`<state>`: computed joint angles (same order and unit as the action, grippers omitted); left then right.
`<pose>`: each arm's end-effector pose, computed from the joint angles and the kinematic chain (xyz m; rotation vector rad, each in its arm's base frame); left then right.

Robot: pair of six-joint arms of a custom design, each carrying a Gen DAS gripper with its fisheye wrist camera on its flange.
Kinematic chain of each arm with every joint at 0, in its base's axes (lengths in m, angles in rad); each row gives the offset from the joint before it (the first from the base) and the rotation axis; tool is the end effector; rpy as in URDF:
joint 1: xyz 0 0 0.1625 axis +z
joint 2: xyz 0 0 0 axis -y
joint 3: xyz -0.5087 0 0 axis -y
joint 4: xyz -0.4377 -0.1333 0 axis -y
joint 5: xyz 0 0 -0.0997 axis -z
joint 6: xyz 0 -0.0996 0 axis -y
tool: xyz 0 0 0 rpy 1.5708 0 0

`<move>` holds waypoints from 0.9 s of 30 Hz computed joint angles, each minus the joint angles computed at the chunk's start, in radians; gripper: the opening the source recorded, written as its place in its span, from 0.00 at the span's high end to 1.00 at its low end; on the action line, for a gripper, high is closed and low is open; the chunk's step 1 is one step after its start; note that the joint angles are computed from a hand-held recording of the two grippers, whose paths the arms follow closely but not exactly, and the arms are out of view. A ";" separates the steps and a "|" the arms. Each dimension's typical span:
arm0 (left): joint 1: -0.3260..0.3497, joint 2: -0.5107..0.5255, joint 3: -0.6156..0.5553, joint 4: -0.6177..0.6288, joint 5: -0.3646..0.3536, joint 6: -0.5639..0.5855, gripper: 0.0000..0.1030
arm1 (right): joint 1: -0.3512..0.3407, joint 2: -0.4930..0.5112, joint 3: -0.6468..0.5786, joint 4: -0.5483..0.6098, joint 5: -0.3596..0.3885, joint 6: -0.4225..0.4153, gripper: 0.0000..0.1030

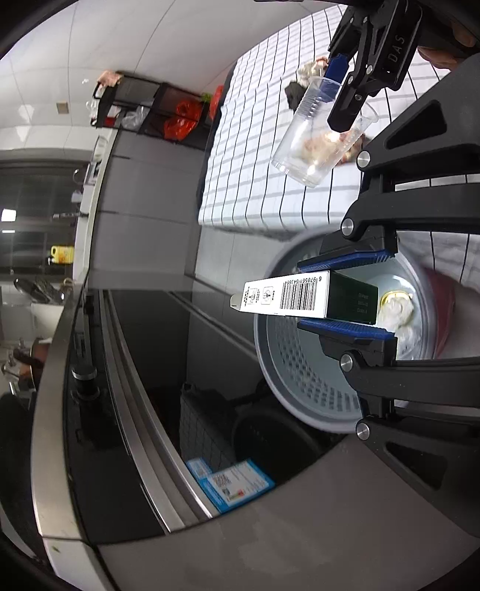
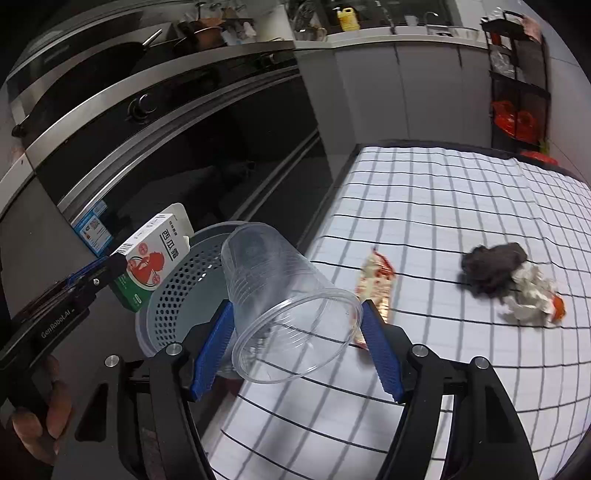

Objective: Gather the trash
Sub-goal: 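Carry cup and carton over the wastebasket and open both tools to drop them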

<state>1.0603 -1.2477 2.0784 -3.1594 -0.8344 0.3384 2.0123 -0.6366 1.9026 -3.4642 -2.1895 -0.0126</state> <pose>-0.1086 -0.6037 0.3366 0.6244 2.2384 -0.9874 0.3540 -0.5724 0.0402 0.3109 -2.4995 0.9646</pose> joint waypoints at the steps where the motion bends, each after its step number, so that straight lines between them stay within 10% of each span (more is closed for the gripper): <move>1: 0.005 0.000 -0.004 -0.002 0.002 0.003 0.75 | 0.002 0.010 -0.014 0.009 0.004 -0.003 0.35; 27: 0.114 0.040 -0.102 0.094 -0.010 -0.045 0.75 | -0.002 0.125 -0.204 0.148 0.039 -0.038 0.35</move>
<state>1.1742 -1.2080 1.9769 -3.0653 -0.8443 0.2935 2.0103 -0.5115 1.6985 -3.3162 -2.1507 -0.0510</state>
